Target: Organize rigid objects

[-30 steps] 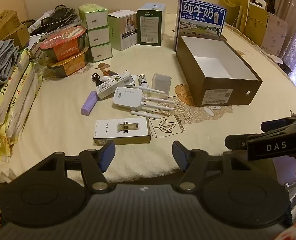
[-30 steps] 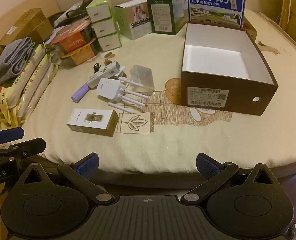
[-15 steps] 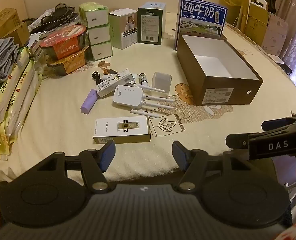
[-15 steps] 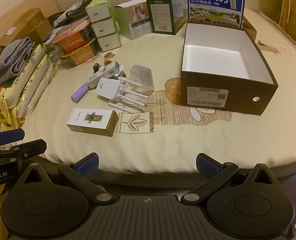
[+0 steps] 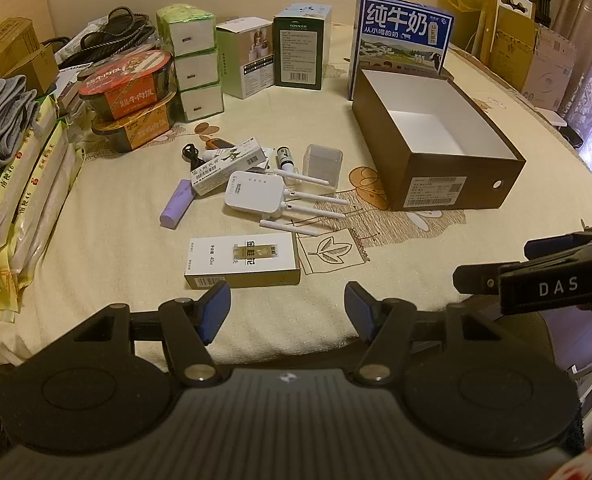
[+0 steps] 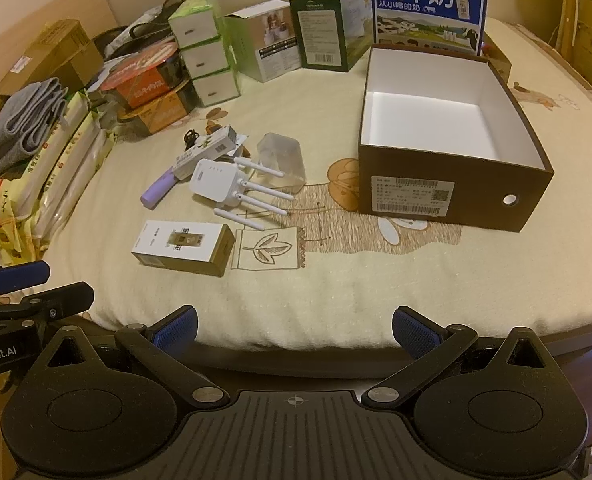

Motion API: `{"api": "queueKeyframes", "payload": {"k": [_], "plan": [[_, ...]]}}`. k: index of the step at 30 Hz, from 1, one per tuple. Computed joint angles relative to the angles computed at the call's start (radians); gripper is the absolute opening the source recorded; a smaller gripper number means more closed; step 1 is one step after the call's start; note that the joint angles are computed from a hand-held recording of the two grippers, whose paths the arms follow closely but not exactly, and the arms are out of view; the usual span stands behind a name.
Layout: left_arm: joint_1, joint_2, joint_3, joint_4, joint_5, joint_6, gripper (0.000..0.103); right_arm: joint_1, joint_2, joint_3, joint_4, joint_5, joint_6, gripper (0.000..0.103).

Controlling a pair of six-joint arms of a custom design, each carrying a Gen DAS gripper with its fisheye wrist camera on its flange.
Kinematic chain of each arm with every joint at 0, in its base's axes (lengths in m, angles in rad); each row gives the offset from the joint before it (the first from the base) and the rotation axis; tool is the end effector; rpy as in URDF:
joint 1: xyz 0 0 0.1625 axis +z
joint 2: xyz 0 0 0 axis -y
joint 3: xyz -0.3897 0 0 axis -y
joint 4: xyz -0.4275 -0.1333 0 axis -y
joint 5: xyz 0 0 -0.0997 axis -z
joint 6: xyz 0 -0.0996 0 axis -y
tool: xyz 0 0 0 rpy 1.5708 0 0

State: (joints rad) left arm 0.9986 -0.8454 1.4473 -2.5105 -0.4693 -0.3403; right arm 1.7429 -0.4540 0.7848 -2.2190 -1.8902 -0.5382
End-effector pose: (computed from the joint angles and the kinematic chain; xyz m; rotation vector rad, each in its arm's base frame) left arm -0.2031 -0.7255 0.2026 0.0248 2.1365 -0.9003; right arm 0.2510 -0.8483 0.1358 0.8900 -2.6036 0.3522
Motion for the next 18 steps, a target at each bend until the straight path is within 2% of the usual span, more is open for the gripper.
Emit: {"api": "queueKeyframes", "payload": {"k": [18], "plan": [[0.001,0.004,-0.002,-0.001,-0.001,0.0,0.059,-0.001,0.004,-0.011,0.007,-0.001,0.003,0.101]]}}
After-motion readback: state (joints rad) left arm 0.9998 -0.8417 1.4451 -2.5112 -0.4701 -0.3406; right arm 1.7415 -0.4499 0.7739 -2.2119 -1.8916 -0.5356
